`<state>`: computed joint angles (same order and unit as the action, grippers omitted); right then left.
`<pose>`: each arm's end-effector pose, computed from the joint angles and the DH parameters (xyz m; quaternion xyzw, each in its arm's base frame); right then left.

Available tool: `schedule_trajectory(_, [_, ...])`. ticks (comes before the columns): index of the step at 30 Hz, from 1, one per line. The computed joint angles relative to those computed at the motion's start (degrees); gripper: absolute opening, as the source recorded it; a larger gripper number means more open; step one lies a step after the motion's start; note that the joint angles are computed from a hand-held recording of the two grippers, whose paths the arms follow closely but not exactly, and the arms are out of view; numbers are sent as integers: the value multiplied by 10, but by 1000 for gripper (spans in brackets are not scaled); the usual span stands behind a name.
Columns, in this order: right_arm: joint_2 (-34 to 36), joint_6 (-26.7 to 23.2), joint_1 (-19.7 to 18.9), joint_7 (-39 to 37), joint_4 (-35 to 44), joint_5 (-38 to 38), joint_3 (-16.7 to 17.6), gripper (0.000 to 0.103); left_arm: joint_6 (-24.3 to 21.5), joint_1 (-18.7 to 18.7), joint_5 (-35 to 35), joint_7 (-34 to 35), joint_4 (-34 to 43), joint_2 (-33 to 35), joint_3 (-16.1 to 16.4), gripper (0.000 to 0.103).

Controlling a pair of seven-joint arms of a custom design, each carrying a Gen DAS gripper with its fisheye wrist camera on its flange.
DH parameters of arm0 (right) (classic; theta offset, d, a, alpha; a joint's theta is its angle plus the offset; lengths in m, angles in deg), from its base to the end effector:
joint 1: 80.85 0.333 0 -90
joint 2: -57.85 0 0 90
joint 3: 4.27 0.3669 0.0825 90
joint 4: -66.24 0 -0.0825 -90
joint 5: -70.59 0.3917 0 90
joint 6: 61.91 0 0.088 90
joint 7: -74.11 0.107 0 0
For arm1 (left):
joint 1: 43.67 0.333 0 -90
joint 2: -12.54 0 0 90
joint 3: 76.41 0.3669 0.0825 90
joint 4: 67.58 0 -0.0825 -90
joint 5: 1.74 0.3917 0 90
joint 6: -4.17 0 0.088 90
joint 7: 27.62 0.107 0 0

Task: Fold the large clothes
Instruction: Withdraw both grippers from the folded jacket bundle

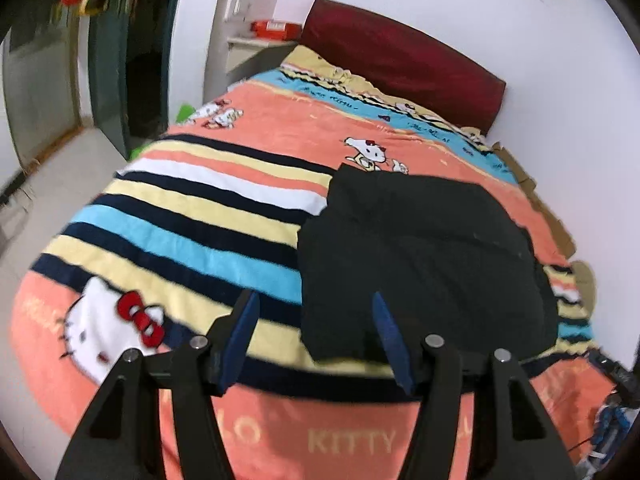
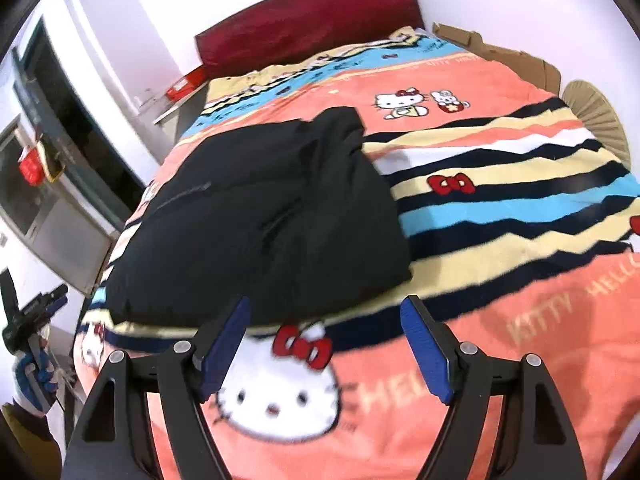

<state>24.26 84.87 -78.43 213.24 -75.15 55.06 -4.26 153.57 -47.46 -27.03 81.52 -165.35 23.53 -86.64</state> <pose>0.3989 0.0210 0.6147 -0.4207 0.8380 -0.2104 0.2767 0.6679 -0.1456 0.6053 -0.5612 0.7325 -0.3647 0.1246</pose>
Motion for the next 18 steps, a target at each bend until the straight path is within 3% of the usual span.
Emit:
schedule_trajectory(8, [-31, -35, 20, 48, -3, -40, 69, 87, 142, -41, 95, -49, -195, -144, -8, 58])
schedule_trajectory(18, [-56, -57, 39, 135, -6, -112, 122, 98, 202, -54, 151, -89, -299, -237, -28, 62])
